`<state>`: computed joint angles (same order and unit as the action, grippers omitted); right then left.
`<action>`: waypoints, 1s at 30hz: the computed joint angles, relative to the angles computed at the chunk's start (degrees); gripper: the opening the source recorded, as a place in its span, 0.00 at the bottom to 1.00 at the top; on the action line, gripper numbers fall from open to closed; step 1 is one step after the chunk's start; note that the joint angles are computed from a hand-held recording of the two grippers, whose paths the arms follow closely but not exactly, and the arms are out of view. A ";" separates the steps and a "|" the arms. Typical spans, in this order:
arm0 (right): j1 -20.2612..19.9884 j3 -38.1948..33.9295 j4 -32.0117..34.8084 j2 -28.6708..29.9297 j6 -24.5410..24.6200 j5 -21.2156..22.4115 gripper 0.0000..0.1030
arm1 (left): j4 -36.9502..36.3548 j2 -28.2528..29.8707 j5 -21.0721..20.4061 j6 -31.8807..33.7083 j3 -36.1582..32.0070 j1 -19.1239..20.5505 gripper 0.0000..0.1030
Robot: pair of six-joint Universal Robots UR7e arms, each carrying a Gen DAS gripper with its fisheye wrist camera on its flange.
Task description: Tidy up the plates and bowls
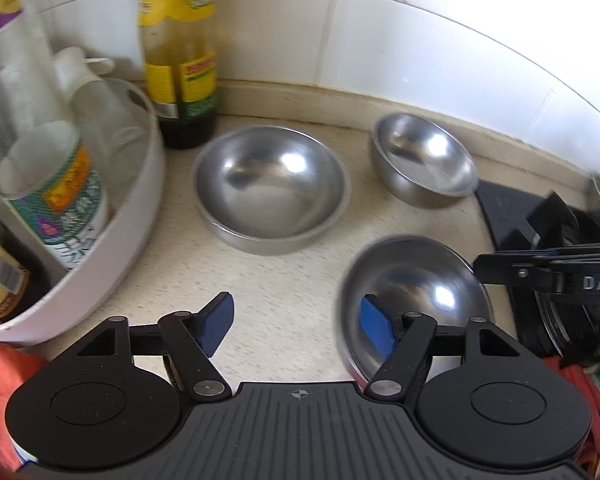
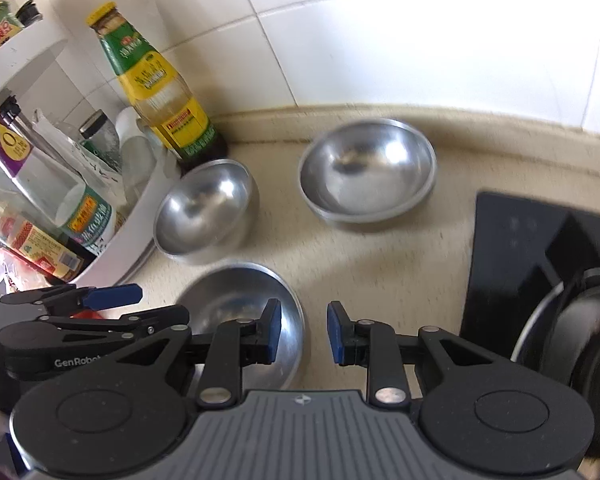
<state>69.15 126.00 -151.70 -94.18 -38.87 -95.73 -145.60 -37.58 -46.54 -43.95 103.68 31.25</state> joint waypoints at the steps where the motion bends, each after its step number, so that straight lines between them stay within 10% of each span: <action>1: 0.46 -0.24 -0.38 0.44 -0.18 -0.12 0.24 | 0.32 0.01 0.61 -0.67 -0.16 0.12 0.77; 30: 7.30 -10.81 -1.66 18.53 2.10 -3.09 0.29 | 0.84 2.32 4.46 -4.60 -4.41 3.61 0.87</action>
